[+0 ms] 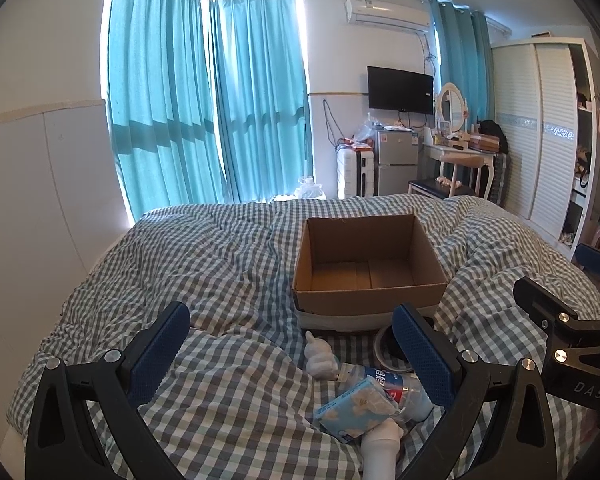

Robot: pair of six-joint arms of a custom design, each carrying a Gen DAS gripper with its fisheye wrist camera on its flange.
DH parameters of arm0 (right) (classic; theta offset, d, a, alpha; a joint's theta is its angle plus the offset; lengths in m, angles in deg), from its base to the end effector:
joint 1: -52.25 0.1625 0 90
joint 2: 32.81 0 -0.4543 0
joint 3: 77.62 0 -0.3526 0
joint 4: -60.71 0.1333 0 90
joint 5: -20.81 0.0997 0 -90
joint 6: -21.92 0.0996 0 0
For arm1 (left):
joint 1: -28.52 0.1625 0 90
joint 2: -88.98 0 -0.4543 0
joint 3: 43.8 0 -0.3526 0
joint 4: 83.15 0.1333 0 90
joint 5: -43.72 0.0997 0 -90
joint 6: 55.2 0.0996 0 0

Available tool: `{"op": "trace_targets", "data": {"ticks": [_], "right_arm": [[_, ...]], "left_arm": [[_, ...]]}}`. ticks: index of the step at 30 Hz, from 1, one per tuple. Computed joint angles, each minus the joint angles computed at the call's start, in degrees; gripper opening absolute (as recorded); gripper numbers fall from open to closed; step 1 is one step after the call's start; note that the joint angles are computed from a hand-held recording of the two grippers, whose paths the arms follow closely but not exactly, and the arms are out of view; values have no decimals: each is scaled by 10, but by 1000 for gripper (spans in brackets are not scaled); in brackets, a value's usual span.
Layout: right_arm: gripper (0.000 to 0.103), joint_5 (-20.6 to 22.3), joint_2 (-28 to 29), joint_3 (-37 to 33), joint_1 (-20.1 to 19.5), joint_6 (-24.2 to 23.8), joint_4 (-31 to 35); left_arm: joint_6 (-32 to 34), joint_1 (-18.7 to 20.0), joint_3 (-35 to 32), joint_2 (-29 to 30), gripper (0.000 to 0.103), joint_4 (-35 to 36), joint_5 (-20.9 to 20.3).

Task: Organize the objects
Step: 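Move both tools toward the items in front of the cardboard box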

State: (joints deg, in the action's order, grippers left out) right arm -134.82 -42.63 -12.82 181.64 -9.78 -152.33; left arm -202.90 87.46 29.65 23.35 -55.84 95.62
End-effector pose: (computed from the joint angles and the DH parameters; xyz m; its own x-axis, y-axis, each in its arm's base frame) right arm 0.4932 -0.5336 0.0283 -0.6029 0.1811 0.7770 -0.6511 0.4512 -0.6104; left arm -0.1136 -0.5661 0.4017 -0.6312 0.2412 -0.7371 0.7503 0.4307 -0.5016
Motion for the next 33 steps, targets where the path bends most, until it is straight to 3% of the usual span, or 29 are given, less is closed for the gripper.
{"op": "trace_targets", "data": {"ticks": [18, 23, 29, 33], "right_arm": [[103, 12, 13, -61, -13, -24, 42], [103, 23, 17, -79, -11, -55, 41], [103, 37, 14, -92, -17, -31, 97], [103, 49, 3, -86, -26, 16, 159]], "left_arm": [[-40, 16, -85, 51, 103, 66, -3], [-40, 15, -113, 62, 103, 87, 11], [-62, 22, -177, 99, 103, 145, 27], [-85, 29, -239, 136, 103, 197, 41]]}}
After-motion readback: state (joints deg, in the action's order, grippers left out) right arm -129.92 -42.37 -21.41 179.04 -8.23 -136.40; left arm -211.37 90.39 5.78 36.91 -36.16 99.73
